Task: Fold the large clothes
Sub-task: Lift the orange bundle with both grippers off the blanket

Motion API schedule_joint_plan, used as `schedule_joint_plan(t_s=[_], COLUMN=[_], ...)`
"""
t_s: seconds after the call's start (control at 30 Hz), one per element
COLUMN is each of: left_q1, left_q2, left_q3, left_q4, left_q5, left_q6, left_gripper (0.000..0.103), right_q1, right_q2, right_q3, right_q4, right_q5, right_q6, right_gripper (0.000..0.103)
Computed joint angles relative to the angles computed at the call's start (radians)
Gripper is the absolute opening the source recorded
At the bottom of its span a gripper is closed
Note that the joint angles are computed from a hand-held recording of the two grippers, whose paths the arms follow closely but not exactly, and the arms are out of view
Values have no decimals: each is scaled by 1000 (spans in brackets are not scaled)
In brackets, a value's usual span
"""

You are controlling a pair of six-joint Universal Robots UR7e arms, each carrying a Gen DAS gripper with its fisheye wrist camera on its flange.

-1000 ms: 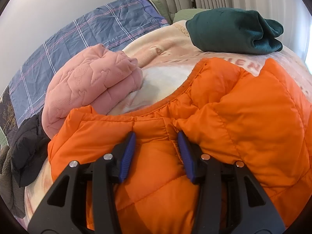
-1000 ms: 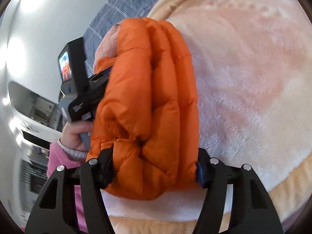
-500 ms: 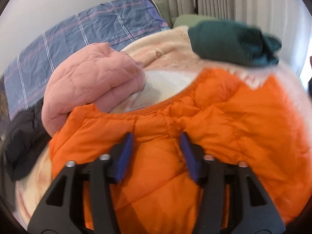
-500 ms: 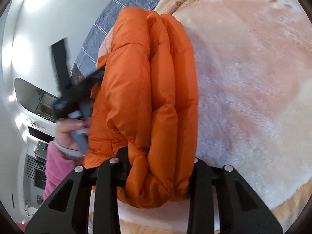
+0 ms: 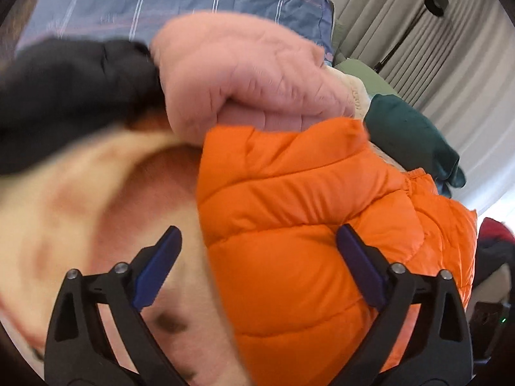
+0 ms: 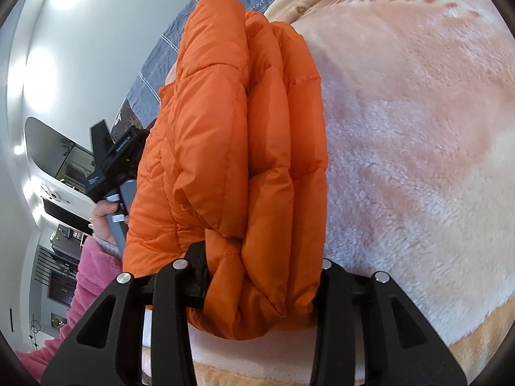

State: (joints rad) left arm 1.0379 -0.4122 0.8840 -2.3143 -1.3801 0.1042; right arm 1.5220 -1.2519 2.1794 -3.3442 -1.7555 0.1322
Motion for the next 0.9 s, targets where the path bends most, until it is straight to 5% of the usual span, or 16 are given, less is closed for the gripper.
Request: schedule_joint_plan(t_s=[0.17,0.33,0.4,0.63,0.9], left_q1=[22,-34,-60,-142,-188], left_q2=[38,-3,-29,-112,-127], left_q3=[-30,68,115,241,183], left_q4=[12,-107,-157,-358,-353], left_q5=[-123,-71,-54,-91,-101], left_q6=[-48,63,90,184,272], left_gripper=[95,40,35,33,33], right_q1=[34,162,197,270,307], right_q2=[32,107,125,113,77], right_q3=[-20,-81,-89,-58,-72], right_q4=[-7,-43,-78,-266,-395], right_q5=[-46,-331,-398,-490,-520], right_q6=[5,-99,-133,-264,-431], right_gripper=[37,29,26,24,24])
